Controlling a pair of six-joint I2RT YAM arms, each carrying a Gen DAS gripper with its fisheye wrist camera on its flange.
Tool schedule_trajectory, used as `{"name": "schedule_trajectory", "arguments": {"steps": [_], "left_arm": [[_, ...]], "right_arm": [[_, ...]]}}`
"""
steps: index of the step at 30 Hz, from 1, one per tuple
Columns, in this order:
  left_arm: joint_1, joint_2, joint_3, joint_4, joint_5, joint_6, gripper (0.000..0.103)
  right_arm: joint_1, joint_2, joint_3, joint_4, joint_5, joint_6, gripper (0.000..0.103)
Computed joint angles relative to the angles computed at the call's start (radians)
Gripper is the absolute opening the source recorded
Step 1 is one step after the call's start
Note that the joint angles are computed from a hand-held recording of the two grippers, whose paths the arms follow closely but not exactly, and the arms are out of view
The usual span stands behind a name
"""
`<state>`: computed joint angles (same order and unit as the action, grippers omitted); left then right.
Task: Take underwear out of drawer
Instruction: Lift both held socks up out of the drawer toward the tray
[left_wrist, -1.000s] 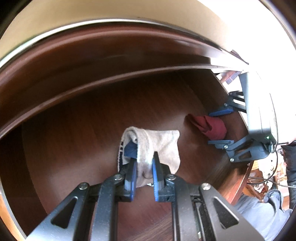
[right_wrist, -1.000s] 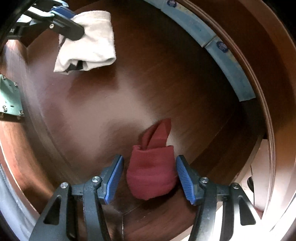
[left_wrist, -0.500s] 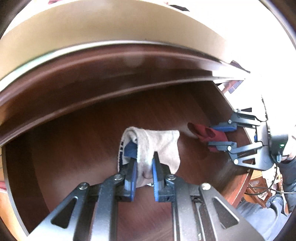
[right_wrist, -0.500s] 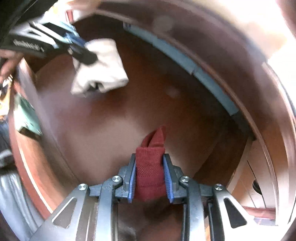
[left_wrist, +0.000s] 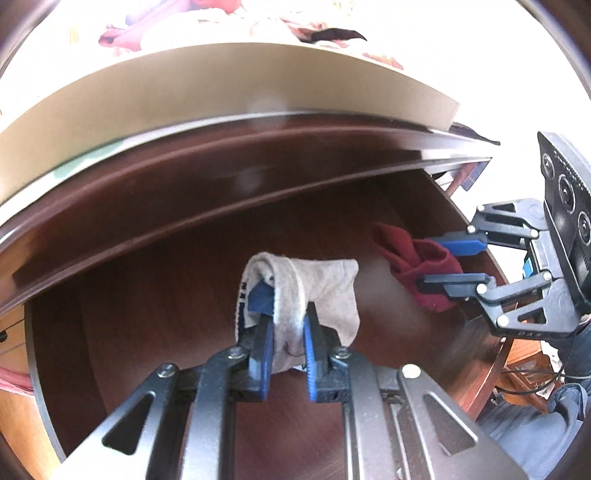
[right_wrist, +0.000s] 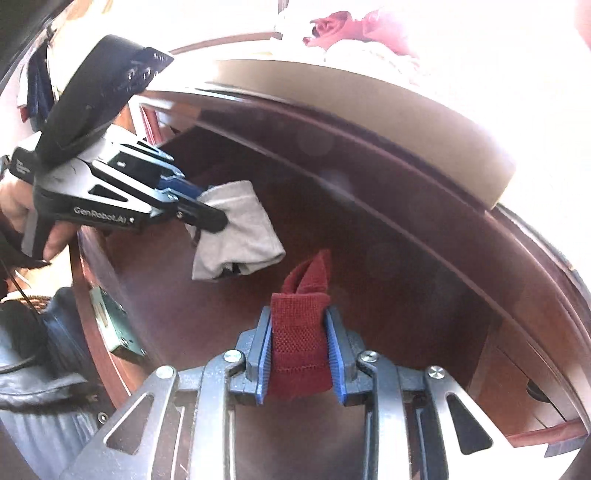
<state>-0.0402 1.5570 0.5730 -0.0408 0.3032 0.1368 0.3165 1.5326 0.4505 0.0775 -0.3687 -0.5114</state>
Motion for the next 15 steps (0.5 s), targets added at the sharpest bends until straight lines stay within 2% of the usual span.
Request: {"name": "schedule_trajectory", "arguments": {"steps": [1,2,3,4,9,13,15], "left_arm": [[0.007,-0.006,-0.006,0.004,0.005,0.000,0.012],[0.013,-0.014,-0.015,0.011,0.009,0.000,0.012],[0.019,-0.021,-0.024,0.020,0.011,0.002,0.012],[0.018,-0.031,-0.033,0.028,0.007,0.000,0.012],[-0.007,-0.085,-0.088,0.078,-0.042,-0.020,0.012],[-0.034,-0.137,-0.138,0.118,-0.092,-0.038,0.012],[-0.053,-0.168,-0.161,0.133,-0.120,-0.053,0.012]], "right_arm": [[-0.018,-0.029,-0.013,-0.013,-0.014,-0.005,0.029],[-0.023,-0.087,0.023,-0.104,-0.021,-0.001,0.029],[-0.052,-0.103,0.021,-0.123,-0.051,-0.022,0.029],[-0.131,-0.109,0.069,-0.198,-0.097,-0.084,0.029],[-0.274,-0.108,0.104,-0.269,-0.209,-0.183,0.029],[-0.361,-0.119,0.101,-0.305,-0.267,-0.261,0.029],[-0.368,-0.152,0.065,-0.286,-0.270,-0.270,0.029]]}}
